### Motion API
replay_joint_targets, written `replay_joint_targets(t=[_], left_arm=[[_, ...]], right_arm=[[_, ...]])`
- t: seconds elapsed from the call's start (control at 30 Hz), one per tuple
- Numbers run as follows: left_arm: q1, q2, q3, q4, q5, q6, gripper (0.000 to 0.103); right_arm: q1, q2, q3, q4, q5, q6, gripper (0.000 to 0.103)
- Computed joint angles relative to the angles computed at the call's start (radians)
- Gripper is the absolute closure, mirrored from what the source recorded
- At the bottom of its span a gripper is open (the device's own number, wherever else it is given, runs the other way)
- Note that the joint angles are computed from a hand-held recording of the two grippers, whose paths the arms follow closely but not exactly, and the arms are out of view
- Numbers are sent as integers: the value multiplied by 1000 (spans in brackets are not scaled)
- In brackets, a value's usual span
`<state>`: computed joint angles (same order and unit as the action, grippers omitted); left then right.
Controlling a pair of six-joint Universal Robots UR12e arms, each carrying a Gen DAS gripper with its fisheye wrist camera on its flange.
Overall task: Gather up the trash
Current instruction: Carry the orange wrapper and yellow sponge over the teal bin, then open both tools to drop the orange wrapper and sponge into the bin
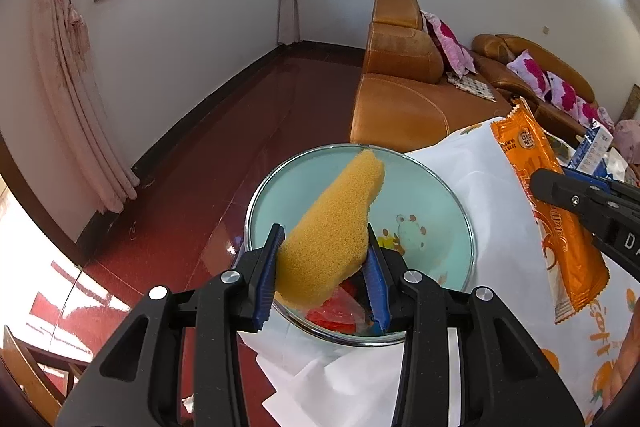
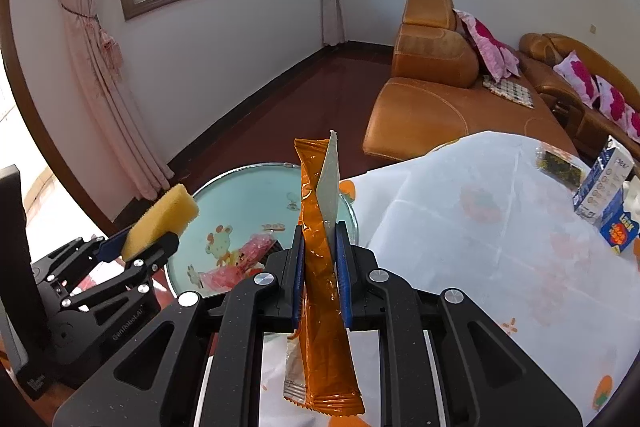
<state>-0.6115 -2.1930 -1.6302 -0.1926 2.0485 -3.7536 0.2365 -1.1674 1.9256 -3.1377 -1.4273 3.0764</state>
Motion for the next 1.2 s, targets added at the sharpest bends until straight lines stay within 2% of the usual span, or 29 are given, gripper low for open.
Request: replay_joint_targets(t=[0.7,0.87,0.9,0.93,1.0,1.2], left_arm=[[35,-42,57,-96,-56,-43,64],[42,-54,74,-129,-63,-49,64],[43,-56,76,-134,-63,-52,64],[44,-57,77,-137,-64,-54,64],[45,-60,81,-145,-66,-57,64],[42,-65,93,-168,-59,-68,59]], right_arm=[[16,96,-112,97,17,-5,87],[12,126,-144,133,46,-6,82],[12,131,-150,139,47,-6,78],[8,134,-154,143,56,-3,69],[2,137,-153,130,70,14,58],[-9,124,-134,91,59,62,57]])
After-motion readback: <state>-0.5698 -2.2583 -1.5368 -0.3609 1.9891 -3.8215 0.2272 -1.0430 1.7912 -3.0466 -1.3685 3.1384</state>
